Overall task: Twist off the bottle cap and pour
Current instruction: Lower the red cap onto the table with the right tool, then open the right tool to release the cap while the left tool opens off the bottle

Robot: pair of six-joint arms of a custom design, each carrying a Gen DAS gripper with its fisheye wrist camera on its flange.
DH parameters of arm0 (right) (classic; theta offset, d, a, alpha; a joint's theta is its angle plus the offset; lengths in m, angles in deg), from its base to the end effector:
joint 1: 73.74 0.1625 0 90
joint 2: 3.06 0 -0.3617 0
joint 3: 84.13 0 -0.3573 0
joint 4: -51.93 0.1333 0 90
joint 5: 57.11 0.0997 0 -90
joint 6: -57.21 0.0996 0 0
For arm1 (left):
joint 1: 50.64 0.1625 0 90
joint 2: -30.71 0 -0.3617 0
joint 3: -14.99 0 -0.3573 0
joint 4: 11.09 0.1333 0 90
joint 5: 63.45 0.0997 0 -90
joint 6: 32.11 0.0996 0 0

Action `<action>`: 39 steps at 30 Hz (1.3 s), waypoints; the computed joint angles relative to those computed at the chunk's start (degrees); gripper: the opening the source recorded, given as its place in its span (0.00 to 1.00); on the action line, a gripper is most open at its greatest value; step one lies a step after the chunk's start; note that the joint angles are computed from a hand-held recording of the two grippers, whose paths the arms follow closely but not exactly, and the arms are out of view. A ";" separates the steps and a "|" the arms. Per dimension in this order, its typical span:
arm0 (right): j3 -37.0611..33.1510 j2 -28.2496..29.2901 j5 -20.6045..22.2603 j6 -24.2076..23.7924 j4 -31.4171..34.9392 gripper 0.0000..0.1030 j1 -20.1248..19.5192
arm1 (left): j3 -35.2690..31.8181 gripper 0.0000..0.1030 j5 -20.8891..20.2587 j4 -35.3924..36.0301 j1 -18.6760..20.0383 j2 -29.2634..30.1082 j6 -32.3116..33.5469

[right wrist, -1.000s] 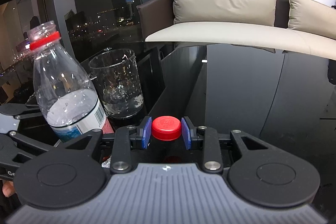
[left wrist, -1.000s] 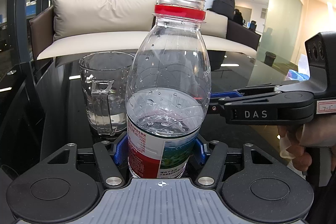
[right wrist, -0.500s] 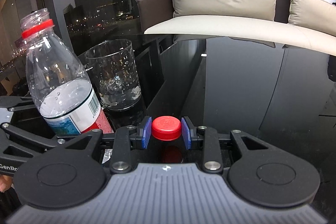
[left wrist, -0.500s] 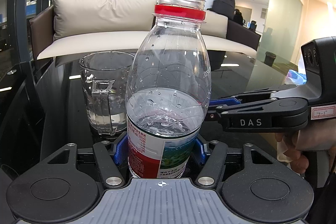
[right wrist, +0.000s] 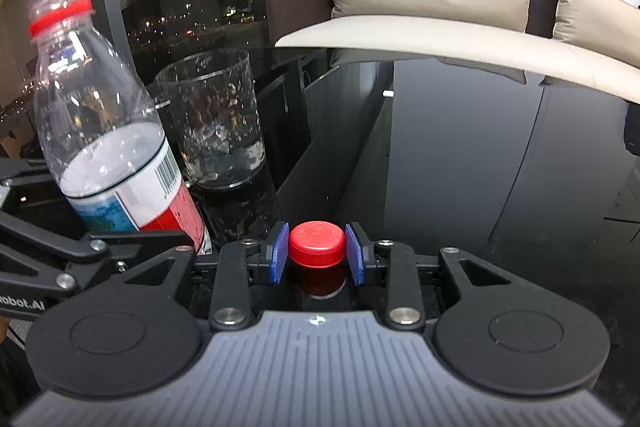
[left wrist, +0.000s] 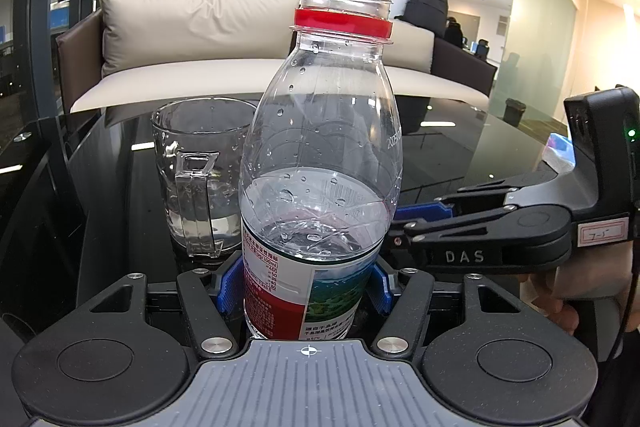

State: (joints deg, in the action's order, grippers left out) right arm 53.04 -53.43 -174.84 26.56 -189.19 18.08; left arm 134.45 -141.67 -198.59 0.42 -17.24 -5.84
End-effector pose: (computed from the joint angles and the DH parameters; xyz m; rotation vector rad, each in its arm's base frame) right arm 0.0988 -0.3704 0.1360 0.2814 -2.1624 1.1798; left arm -0.1872 -0.4761 0.0483 1.5087 2.4872 -0.7001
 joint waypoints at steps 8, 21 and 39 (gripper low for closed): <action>-0.03 -0.16 -0.26 0.35 1.40 0.32 -0.38 | 0.07 0.56 0.03 0.01 -0.02 -0.03 0.10; -0.02 -0.09 0.28 0.31 1.14 0.32 -0.57 | -0.02 0.57 0.29 -0.14 -0.08 0.12 0.20; 0.36 0.09 1.23 1.12 -0.34 0.46 -1.44 | 0.15 0.72 0.98 -0.88 -0.07 0.05 0.04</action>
State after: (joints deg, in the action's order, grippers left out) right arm 53.40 -53.33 -173.61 27.68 -189.54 16.63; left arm 134.60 -140.68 -199.47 0.35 -17.18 -5.80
